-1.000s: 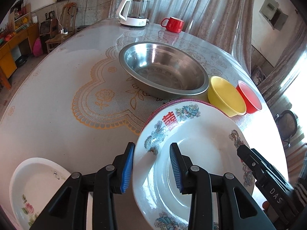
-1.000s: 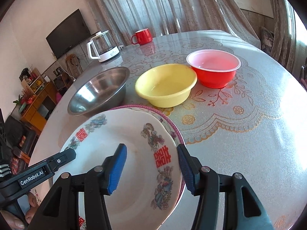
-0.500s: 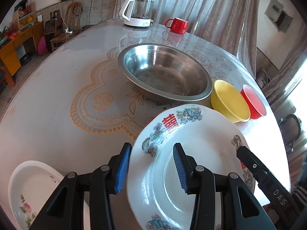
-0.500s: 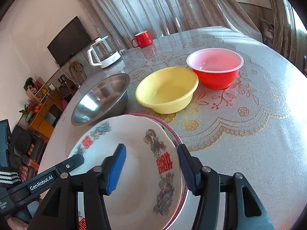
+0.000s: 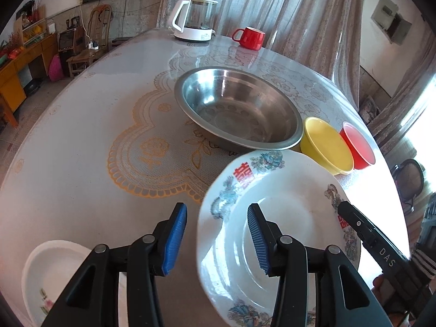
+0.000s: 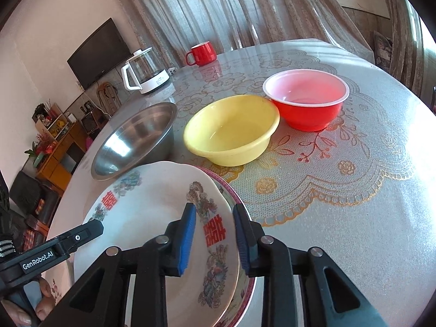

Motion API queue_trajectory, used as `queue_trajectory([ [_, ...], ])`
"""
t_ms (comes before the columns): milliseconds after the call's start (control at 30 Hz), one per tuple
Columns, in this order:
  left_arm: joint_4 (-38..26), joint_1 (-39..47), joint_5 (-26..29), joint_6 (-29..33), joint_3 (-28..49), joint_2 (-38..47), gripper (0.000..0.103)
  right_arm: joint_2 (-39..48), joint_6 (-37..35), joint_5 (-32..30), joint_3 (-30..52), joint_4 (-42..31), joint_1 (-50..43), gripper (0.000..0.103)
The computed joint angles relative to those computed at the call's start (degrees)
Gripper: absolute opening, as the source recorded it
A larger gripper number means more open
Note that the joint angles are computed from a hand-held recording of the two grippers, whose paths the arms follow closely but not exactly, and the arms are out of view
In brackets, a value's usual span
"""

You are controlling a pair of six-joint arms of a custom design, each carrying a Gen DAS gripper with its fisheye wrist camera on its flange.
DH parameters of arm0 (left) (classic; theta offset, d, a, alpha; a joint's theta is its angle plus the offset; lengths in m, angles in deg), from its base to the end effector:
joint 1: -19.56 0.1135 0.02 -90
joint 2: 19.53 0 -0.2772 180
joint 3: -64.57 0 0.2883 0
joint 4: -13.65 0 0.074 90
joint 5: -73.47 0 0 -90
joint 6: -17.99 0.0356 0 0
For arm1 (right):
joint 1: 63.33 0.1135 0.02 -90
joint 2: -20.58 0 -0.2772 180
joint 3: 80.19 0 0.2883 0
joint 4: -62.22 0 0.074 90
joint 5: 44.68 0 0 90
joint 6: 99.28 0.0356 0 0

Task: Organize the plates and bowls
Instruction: 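Lift the double-happiness plate and carry it over the purple-floral plate, then lower the double-happiness plate onto the purple-floral plate and open both tools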

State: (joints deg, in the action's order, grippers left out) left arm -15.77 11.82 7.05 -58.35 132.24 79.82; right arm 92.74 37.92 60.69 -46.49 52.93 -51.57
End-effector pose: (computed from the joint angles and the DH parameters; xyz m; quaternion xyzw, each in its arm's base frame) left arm 0.3567 -0.0629 0.1423 0.2261 0.9220 -0.1850 0.2542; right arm 0.2307 0.0384 0.1179 0.3273 0.8659 0.0672 0.3723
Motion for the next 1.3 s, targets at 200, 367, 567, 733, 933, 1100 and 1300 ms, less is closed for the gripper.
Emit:
queue_trajectory([
  [200, -2.6, 4.4, 4.6, 1.3, 1.7, -0.8, 0.047, -0.3, 1.0, 0.8, -0.2, -0.6, 0.9, 0.028],
  [367, -4.4, 3.7, 4.2, 2.8, 1.2, 0.6, 0.045, -2.8, 2.5, -0.2, -1.5, -1.9, 1.3, 0.031],
  [567, -3.6, 0.8, 3.5, 4.1, -2.7, -1.2, 0.046, -4.0, 2.0, 0.0, -1.9, -3.1, 2.7, 0.028],
  [733, -0.6, -0.8, 0.5, 4.2, -6.0, -4.3, 0.045, -5.8, 2.3, -0.3, -3.2, -3.3, 1.5, 0.017],
  [933, 2.1, -3.0, -3.5, 3.0, -7.2, -5.6, 0.046, -7.0, 1.8, 2.0, -2.7, -4.9, 1.9, 0.016],
  [1100, 4.9, -4.6, -6.8, 3.7, -9.2, -7.0, 0.046, -4.9, 0.8, 4.3, -1.5, -5.3, 2.8, 0.012],
  [1300, 7.4, -4.9, -7.5, 5.1, -11.5, -8.2, 0.048, -5.4, 0.6, 4.4, -2.2, -4.7, 2.9, 0.012],
])
